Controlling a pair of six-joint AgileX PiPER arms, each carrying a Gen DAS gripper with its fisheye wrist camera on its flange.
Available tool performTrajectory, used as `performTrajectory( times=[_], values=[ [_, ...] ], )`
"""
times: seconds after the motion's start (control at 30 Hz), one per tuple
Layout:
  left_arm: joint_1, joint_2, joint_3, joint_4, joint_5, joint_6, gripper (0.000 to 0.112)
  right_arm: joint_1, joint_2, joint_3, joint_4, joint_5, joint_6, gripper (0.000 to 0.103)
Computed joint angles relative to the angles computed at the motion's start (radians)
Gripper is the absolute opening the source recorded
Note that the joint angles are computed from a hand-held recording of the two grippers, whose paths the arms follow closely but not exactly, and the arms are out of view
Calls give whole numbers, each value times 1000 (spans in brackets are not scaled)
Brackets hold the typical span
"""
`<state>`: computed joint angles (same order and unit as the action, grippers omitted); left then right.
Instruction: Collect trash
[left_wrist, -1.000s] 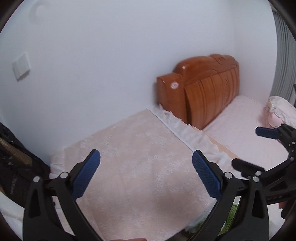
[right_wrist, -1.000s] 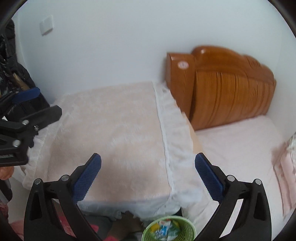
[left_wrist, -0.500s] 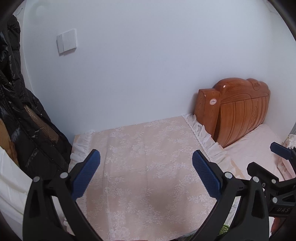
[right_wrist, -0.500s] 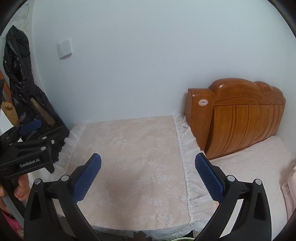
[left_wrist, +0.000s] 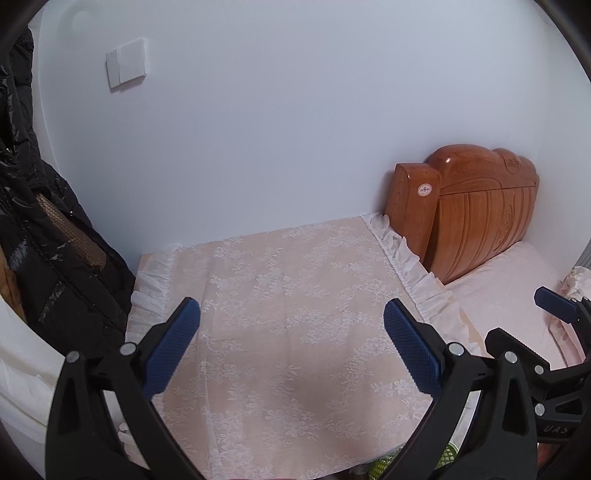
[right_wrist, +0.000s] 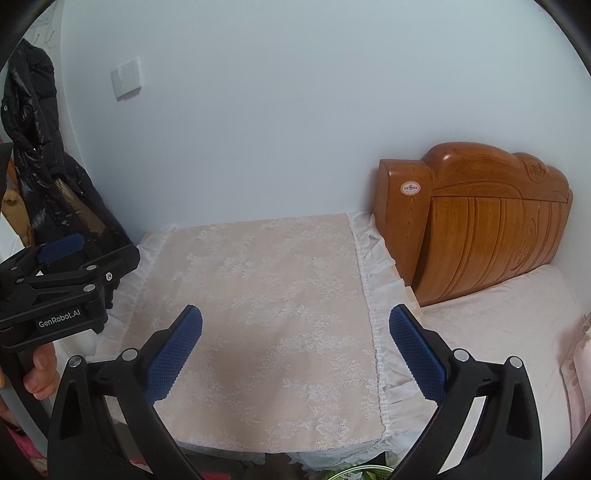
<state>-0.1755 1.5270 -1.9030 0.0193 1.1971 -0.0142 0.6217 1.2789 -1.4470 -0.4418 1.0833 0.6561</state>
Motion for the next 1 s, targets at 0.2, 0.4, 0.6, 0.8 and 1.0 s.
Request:
performTrajectory(
  times=[0.2, 0.4, 0.6, 0.8, 1.0],
  values=[
    [2, 8, -4, -11, 2, 10, 95, -21, -3, -2, 16, -4, -13, 101],
    [-1, 15, -12, -10, 8, 12, 95, -36, -7, 7, 30, -14, -27, 101],
    [0, 18, -16, -14, 11, 15, 95, -38, -4, 6, 33, -11, -28, 101],
    [1, 21, -14, -18, 13, 15, 95, -42, -1, 5, 36, -9, -32, 101],
    [11, 21, -14, -34, 17, 16, 95, -34, 0, 10, 24, -4, -21, 101]
  ],
)
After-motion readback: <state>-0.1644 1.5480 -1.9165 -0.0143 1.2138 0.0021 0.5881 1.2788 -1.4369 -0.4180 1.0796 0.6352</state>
